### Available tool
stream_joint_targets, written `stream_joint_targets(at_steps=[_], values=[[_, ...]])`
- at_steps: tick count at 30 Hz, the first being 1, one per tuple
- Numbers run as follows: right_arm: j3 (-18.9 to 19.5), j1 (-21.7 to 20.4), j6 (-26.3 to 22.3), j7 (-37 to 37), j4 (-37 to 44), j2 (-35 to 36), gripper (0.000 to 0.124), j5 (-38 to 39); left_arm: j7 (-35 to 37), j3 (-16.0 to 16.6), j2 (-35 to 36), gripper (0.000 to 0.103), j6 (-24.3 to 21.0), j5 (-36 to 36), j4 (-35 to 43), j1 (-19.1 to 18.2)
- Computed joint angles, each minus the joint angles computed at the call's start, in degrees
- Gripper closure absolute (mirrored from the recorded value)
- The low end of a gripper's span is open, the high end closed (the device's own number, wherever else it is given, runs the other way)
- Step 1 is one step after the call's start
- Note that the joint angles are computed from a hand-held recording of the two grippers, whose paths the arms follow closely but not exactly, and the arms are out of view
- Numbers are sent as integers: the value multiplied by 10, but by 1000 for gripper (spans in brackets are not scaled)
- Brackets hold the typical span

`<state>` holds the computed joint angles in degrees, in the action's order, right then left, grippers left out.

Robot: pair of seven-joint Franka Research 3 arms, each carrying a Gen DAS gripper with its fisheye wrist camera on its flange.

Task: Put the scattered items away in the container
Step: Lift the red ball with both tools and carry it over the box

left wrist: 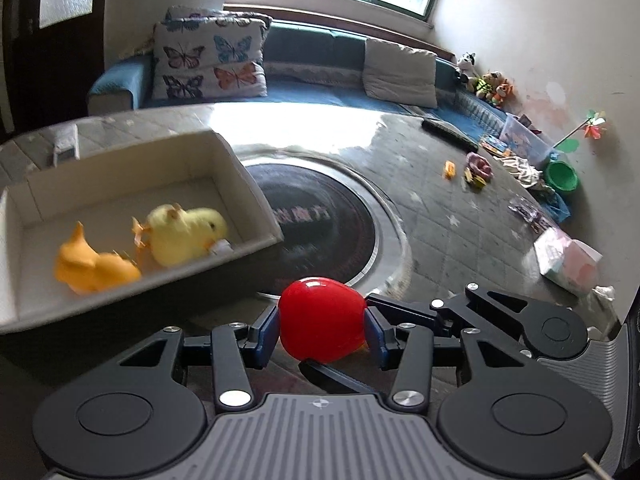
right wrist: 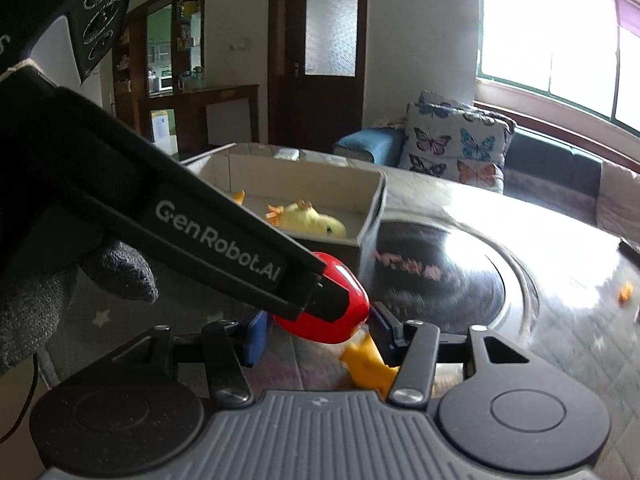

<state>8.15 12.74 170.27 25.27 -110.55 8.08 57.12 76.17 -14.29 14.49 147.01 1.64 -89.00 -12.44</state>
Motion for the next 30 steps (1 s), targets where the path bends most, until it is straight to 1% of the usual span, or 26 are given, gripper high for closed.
stream_joint_targets(at_steps=[5, 9, 13, 23, 30], values=[[4, 2, -2, 17, 43, 28, 70, -20, 2, 5, 9, 54, 2, -1, 19, 9], [11, -1, -4, 33, 81, 56, 70, -45, -1, 11, 25, 54, -12, 10, 49, 12], [16, -3, -6, 67, 116, 84, 70, -78, -2, 14, 42, 54, -20, 15, 76, 16], [22, -12, -30, 146, 214, 165, 70, -168, -9, 19, 99, 54, -43, 16, 149, 25], [23, -17, -55, 195, 259, 204, 71, -212, -16, 16, 131, 55, -58, -2, 184, 35]])
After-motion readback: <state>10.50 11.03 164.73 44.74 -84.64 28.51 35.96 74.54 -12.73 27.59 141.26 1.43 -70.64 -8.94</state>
